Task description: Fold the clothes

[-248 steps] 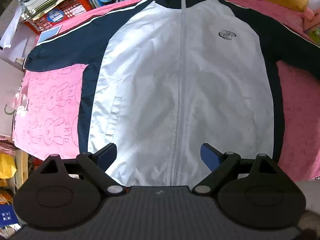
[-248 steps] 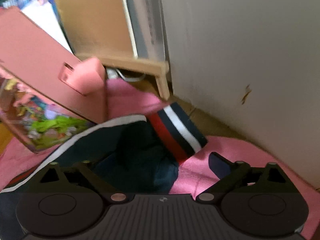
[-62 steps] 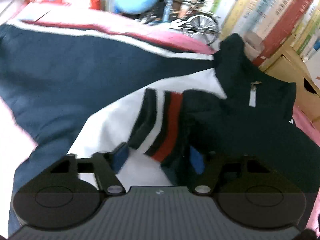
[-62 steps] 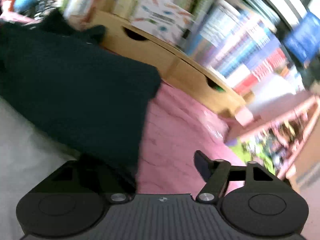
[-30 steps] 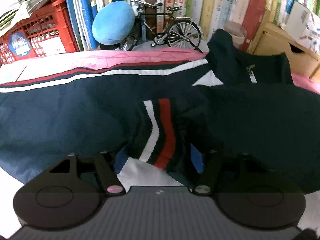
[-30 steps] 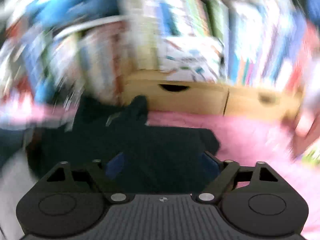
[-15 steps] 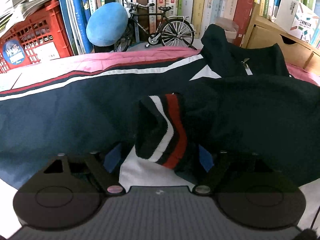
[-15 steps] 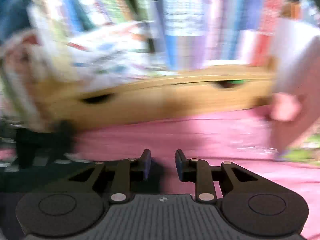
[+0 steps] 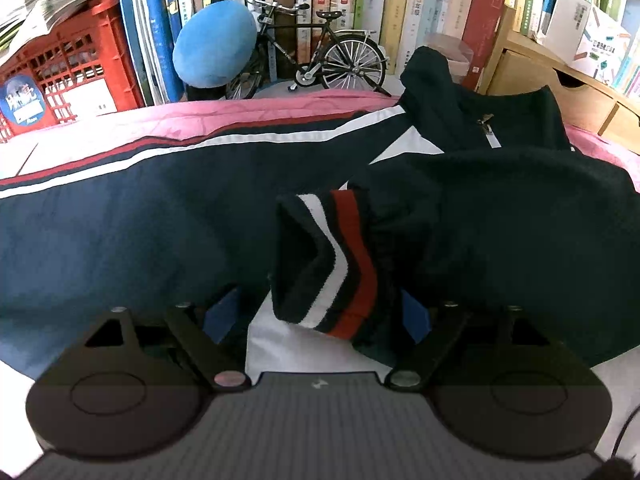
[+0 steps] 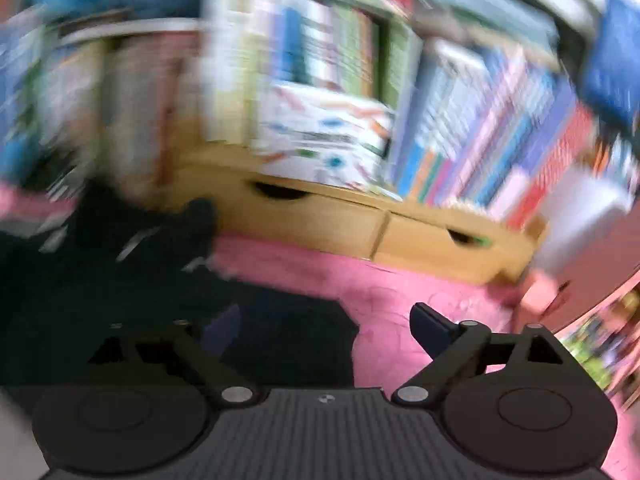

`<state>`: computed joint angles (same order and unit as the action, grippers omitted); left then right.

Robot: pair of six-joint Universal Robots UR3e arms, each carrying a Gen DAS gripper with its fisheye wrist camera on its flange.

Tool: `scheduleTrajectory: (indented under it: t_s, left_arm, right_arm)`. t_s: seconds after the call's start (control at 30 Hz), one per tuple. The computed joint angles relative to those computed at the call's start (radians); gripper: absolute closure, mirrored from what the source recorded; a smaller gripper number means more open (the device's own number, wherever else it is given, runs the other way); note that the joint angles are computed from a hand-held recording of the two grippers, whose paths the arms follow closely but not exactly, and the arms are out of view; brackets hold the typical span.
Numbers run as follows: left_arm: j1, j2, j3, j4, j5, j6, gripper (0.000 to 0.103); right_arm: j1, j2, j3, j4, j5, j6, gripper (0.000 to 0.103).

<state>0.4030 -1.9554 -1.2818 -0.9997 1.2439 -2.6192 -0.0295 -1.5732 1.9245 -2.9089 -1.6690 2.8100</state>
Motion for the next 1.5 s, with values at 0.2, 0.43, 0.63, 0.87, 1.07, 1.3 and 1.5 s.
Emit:
scheduleTrajectory:
  t_s: [0.2,0.43,0.63,0.87,1.07,1.3,1.5]
  left_arm:
    - [-0.002,-0.012,0.012,-0.004,0.002,0.009,0.014]
    - [-0.003,-0.028,0.041,-0.029,0.006,0.024,0.010]
    - [-0.007,-0.034,0.055,-0.039,0.013,0.018,0.009]
    - [0.047,-0.014,0.150,-0.235,-0.108,-0.015,0.034]
    - [0.144,0.031,0.200,-0.398,-0.330,0.014,0.040]
    - [0.219,0.036,0.385,-0.662,-0.510,0.158,0.045]
    - [0.263,0.083,0.417,-0.687,-0.562,0.193,0.044]
  right_arm:
    - [0.228,0.002,0.345,-0.382,-0.162,-0.389,0.008]
    - [0.084,0.258,0.210,-0.517,-0.434,-0.261,0.001]
    - [0.077,0.190,0.238,-0.465,-0.336,-0.335,0.001]
    - [0.202,0.062,0.190,-0.323,-0.107,-0.286,0.000]
    - [0.464,0.419,-0.241,-0.296,0.026,-0.271,0.000]
    - [0.569,0.825,-0.853,0.038,-0.036,-0.215,0.029]
    - [0.440,0.706,-0.811,0.117,0.016,0.082,0.082]
